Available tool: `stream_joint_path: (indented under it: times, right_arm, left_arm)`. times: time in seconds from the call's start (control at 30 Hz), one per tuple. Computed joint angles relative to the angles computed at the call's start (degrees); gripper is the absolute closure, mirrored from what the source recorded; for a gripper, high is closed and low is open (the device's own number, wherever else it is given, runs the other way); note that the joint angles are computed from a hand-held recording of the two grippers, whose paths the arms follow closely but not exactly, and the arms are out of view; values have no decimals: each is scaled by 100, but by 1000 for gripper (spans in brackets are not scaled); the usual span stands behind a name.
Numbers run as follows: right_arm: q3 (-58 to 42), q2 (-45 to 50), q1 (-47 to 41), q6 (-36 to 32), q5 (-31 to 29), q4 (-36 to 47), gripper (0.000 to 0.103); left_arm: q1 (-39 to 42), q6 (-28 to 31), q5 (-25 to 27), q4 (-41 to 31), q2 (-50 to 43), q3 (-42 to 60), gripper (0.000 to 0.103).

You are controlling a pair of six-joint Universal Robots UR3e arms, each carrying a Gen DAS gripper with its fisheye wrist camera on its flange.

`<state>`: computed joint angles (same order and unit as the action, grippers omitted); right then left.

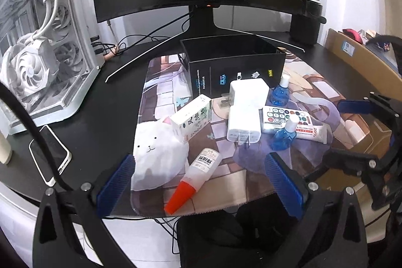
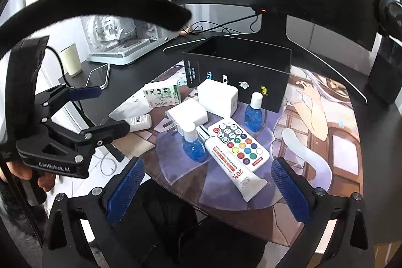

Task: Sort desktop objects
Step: 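Move the left tool toward the red-nozzle glue bottle while the right tool approaches the blue bottle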

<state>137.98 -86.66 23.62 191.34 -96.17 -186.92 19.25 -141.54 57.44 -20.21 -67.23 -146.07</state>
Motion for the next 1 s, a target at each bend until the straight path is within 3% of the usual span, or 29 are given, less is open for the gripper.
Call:
stream_joint_path:
  times: [0.13, 0.3, 1.0]
  right_arm:
    - [81, -88, -147, -22, 218, 48, 0]
    - [-12, 69, 13, -59, -38, -34, 0]
    - [19, 320, -142, -164, 82, -230, 0]
  left_arm:
    - [-36, 133, 76, 56, -170, 41, 0]
    - [-200, 80, 316, 477, -640, 81, 0]
    - [-49, 450, -8, 723, -1610, 268, 1]
